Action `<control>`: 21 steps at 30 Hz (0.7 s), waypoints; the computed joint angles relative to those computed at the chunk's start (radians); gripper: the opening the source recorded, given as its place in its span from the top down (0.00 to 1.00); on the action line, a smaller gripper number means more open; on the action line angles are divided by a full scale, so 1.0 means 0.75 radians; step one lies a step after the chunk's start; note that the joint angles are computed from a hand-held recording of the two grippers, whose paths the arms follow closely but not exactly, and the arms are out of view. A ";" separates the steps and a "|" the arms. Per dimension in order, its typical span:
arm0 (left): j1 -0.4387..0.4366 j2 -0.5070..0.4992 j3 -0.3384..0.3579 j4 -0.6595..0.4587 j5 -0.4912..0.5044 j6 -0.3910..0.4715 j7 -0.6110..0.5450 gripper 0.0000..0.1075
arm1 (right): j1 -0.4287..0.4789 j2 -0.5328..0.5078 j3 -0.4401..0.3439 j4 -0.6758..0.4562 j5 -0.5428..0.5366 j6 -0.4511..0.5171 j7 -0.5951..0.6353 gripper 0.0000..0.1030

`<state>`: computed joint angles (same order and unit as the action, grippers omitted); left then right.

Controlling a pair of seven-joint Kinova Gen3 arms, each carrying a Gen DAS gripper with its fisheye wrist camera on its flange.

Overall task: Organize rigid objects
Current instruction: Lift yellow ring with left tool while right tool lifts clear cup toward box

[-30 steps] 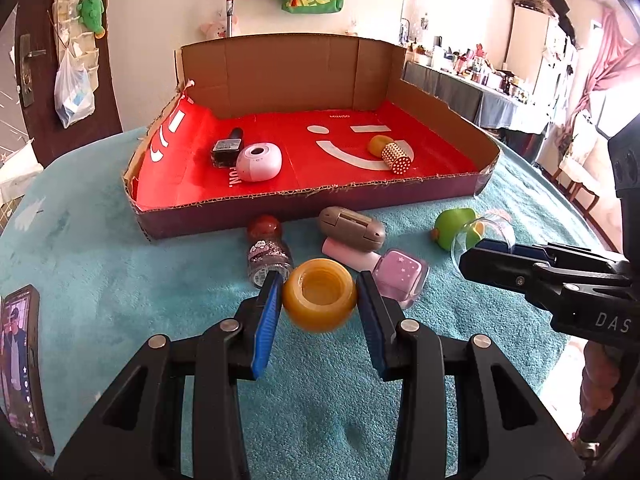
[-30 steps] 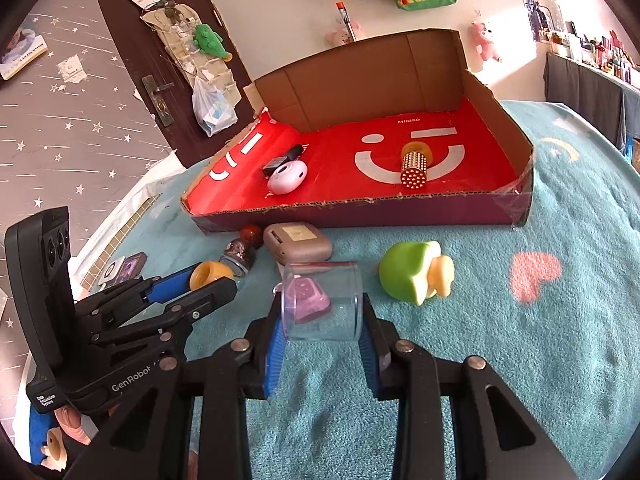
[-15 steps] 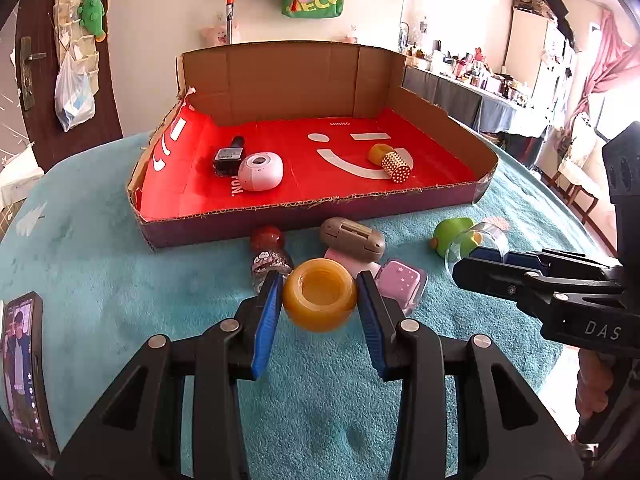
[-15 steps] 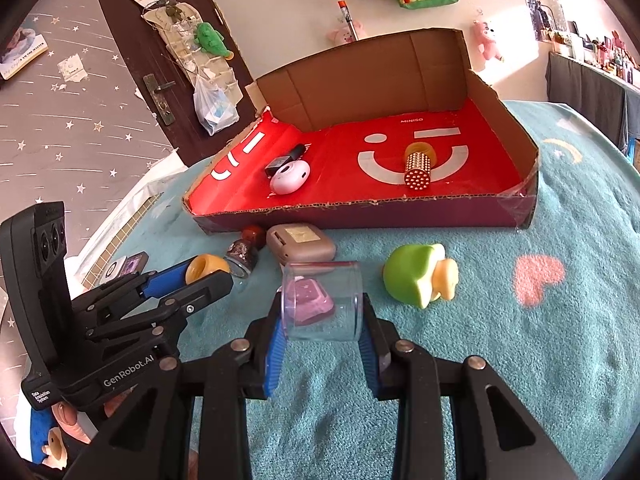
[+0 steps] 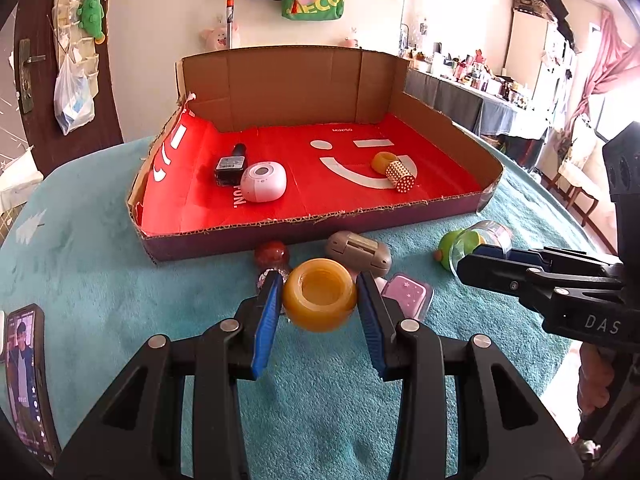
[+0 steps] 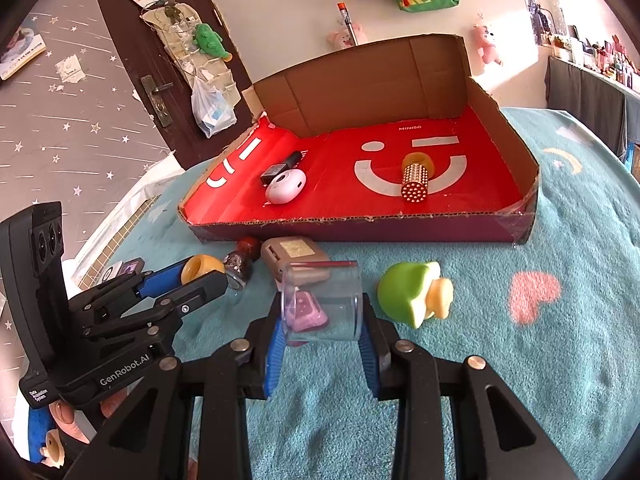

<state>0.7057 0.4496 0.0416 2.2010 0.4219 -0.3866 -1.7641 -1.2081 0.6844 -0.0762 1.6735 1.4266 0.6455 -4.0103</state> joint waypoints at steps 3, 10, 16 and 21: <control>-0.002 0.001 -0.006 -0.011 0.000 0.005 -0.009 0.67 | 0.005 -0.001 0.002 -0.001 -0.007 0.003 0.007 0.66; -0.017 0.006 -0.001 -0.030 -0.014 0.012 -0.006 0.67 | 0.023 0.000 0.008 -0.004 -0.023 -0.011 0.024 0.66; -0.035 0.011 0.005 -0.045 -0.038 0.019 0.007 0.67 | 0.034 -0.001 0.019 -0.004 -0.040 -0.024 0.047 0.66; -0.040 0.019 0.001 -0.068 -0.053 0.029 0.007 0.67 | 0.038 -0.002 0.032 -0.013 -0.067 -0.025 0.092 0.66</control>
<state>0.6753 0.4640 0.0425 2.1500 0.3822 -0.3646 -1.7589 -1.1794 0.6828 -0.0520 1.6634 1.3762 0.6266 -3.9413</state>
